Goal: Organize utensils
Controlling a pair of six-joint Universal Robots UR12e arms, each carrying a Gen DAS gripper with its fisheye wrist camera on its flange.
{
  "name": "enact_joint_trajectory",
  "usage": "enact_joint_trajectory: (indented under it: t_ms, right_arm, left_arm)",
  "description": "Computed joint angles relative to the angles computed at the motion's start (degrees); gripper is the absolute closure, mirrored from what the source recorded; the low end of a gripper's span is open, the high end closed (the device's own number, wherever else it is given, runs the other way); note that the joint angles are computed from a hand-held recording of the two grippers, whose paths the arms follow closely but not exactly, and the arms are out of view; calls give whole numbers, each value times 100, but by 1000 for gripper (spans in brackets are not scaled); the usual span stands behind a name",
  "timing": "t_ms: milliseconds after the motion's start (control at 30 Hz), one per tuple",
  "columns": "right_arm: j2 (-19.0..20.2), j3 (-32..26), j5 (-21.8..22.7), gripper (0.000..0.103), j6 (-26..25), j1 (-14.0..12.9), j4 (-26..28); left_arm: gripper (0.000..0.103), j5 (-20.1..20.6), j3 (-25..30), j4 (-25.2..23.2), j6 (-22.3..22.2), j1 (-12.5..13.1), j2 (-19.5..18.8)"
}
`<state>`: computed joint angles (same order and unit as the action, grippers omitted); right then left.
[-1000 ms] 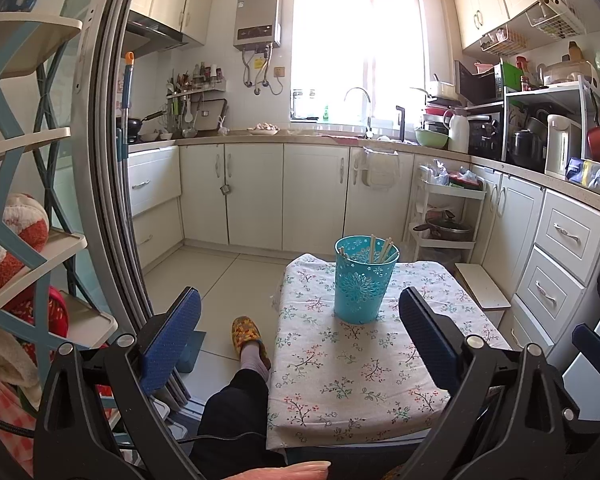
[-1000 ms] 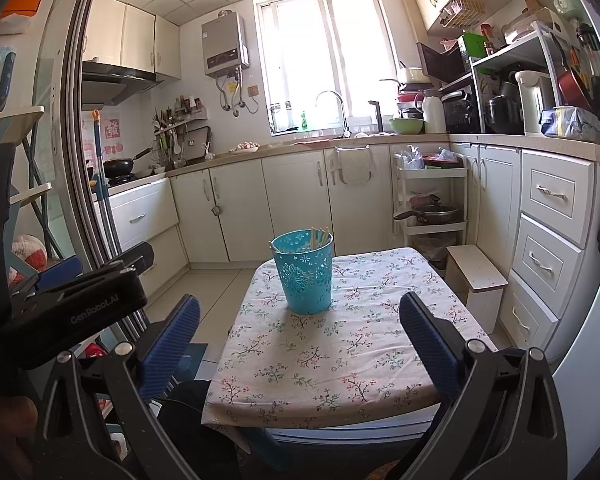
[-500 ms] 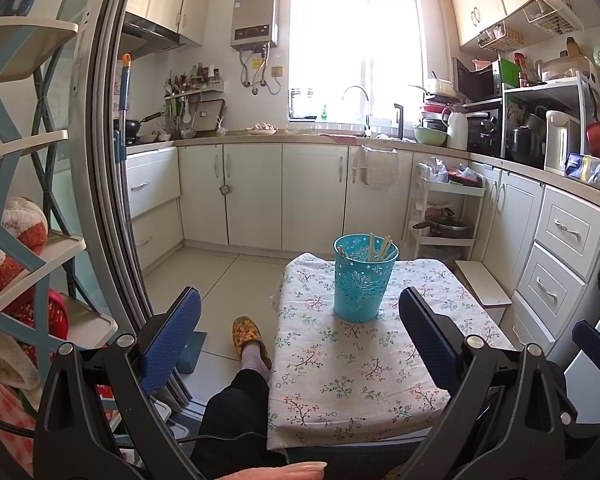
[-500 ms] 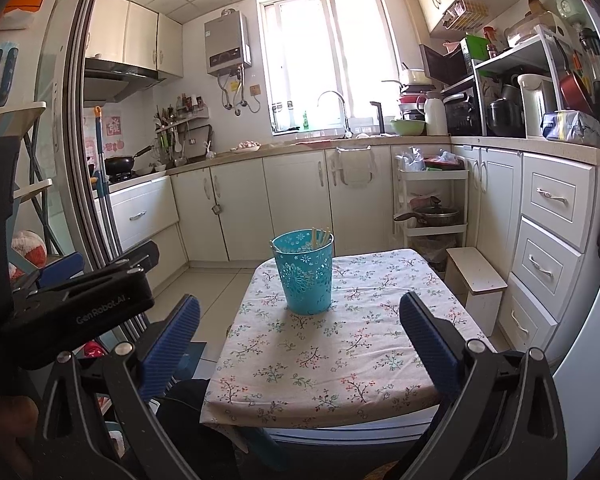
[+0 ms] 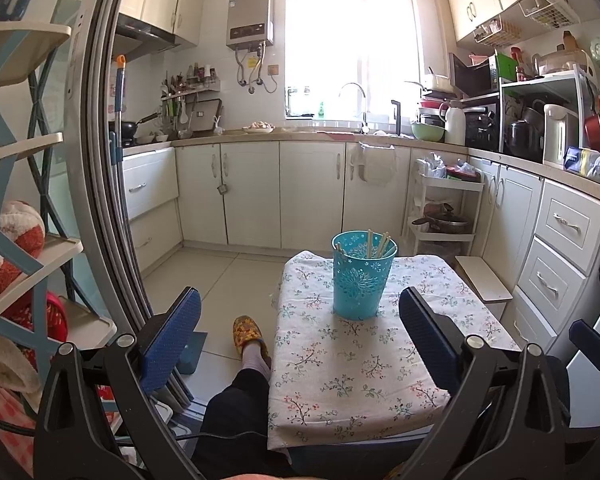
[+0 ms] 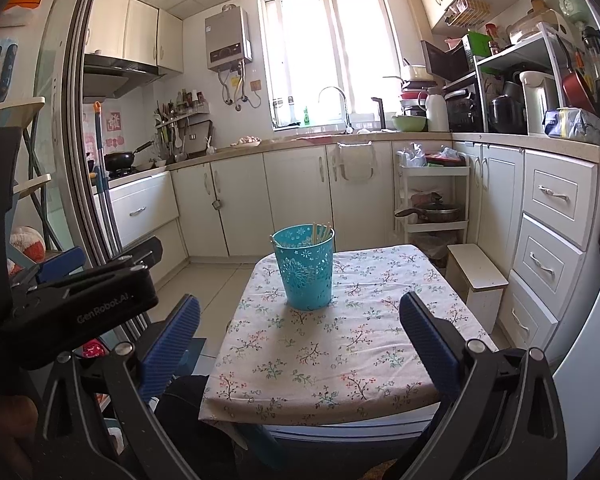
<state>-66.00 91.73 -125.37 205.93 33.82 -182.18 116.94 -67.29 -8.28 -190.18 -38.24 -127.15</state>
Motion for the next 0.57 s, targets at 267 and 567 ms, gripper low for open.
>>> enact_joint_trajectory:
  t_ms: [267, 567]
  right_arm:
    - [16, -13, 177, 7, 251, -164, 221]
    - [245, -288, 632, 7, 830, -701, 1396]
  left_arm:
    - [8, -226, 311, -357, -23, 66, -159]
    - [8, -391, 1198, -1320, 8, 156, -679]
